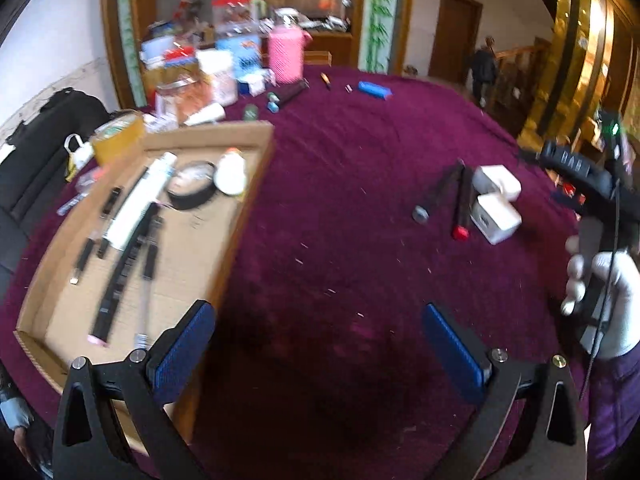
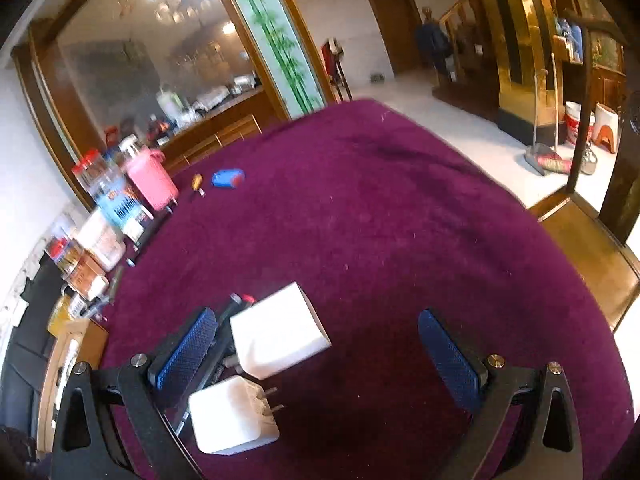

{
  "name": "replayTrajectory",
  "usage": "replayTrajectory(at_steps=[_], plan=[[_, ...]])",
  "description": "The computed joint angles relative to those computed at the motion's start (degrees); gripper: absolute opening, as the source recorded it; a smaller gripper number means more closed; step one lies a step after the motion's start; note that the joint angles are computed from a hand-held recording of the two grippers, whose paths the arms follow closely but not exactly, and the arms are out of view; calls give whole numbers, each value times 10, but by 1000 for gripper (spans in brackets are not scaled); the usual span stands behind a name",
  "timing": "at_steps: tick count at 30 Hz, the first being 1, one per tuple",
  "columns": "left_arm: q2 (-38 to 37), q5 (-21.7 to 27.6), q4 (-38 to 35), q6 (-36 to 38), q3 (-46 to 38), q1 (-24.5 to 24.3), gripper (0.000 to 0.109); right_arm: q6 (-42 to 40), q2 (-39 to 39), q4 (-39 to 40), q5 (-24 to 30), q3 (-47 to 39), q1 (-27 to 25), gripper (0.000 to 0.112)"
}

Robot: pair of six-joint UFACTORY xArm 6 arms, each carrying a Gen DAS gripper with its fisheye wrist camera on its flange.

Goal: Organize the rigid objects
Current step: 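Close left on a black marker while right grasps another black marker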

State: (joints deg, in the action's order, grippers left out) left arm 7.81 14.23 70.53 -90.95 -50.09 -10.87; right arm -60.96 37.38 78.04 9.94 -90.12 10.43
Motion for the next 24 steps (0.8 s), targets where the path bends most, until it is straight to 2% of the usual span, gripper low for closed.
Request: replayTrajectory(at_steps=[2,4,8,13,20,24], plan=[[17,-11,-26,23,-10,0,103,-34,-6,23,-7,6,4,102],[34,-15,-43,39,-21,-1,103,-23,-8,8,20,9,-1,103],[59,6,-88,95,-36,-11,103,8,-2,-37,29,5,3,102],[69,55,-59,89,-48,-30,103,6,-3,-44,40,8,2,102],[67,59,-42,72,-45,-32,103,46,6,-88,56,2,0,102],[62,67,-19,51,-39,-37,103,41,-6,-100,94,14,-1,102]])
